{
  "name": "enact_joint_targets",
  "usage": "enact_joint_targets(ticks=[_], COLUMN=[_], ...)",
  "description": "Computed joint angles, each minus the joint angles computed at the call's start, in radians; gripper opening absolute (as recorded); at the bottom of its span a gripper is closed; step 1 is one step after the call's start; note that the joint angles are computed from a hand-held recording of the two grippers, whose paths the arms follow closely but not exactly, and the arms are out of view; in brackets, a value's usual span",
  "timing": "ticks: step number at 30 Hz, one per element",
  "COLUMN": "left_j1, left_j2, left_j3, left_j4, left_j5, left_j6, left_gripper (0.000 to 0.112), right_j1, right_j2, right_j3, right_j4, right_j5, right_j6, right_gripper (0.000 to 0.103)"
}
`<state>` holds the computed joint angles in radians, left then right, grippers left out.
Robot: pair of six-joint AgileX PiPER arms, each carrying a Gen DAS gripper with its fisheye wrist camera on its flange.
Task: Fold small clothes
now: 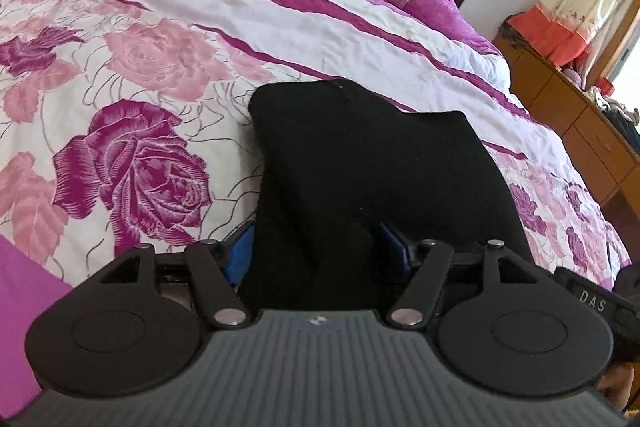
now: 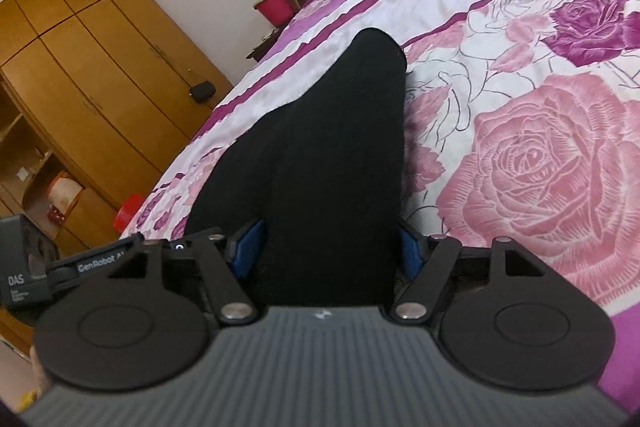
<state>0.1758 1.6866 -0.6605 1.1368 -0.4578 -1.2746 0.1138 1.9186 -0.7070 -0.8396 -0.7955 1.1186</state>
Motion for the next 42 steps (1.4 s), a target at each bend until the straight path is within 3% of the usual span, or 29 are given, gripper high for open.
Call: enact_joint_targets(ticks=[2, 4, 6, 7, 10, 15, 19, 22, 24, 27, 31, 38, 42], left_j1=[0.013, 0.047, 0.058, 0.056, 0.051, -0.039, -0.101, -0.148, -0.205, -0.265, -0.298, -0.303, -0.323], left_j2=[0.009, 0.03, 0.038, 0.037, 0.032, -0.012, -0.057, -0.096, -0.107, -0.09, -0.101, -0.205, -0.286], left_j3=[-0.006, -0.024, -0.033, -0.035, -0.043, -0.042, -0.012, 0.029, 0.038, 0.042, 0.075, 0.13, 0.163], left_j4=[0.047, 0.139, 0.164, 0.163, 0.154, 0.119, 0.153, 0.151, 0.115, -0.02, -0.251, -0.305, -0.263], left_j5=[-0.034, -0.113, -0.15, -0.153, -0.192, -0.176, -0.163, -0.12, -0.028, 0.089, 0.142, 0.199, 0.254], left_j6=[-0.022, -0.088, -0.108, -0.102, -0.113, -0.129, -0.196, -0.185, -0.143, -0.007, 0.239, 0.284, 0.212], left_gripper=[0.067, 0.051, 0.046, 0.045, 0.044, 0.043, 0.043, 0.043, 0.044, 0.049, 0.059, 0.059, 0.059], right_j1=[-0.008, -0.006, 0.004, 0.003, -0.018, -0.052, -0.172, -0.27, -0.306, -0.292, -0.264, -0.259, -0.207], right_j2=[0.008, 0.012, 0.012, 0.013, -0.01, -0.139, -0.217, -0.206, -0.175, -0.115, -0.088, -0.214, -0.345], right_j3=[-0.009, -0.018, -0.02, -0.029, -0.029, 0.04, 0.085, 0.097, 0.1, 0.087, 0.127, 0.196, 0.281], right_j4=[-0.02, -0.022, 0.003, 0.002, -0.021, -0.006, -0.182, -0.324, -0.358, -0.333, -0.217, -0.185, -0.044], right_j5=[-0.01, -0.013, -0.018, -0.019, -0.039, 0.001, -0.003, -0.049, -0.066, -0.047, -0.061, 0.015, 0.112], right_j6=[0.014, 0.019, 0.002, 0.01, 0.043, -0.001, 0.104, 0.194, 0.217, 0.213, 0.065, 0.02, -0.134], right_gripper=[0.071, 0.069, 0.058, 0.051, 0.044, 0.043, 0.043, 0.043, 0.043, 0.047, 0.052, 0.054, 0.054])
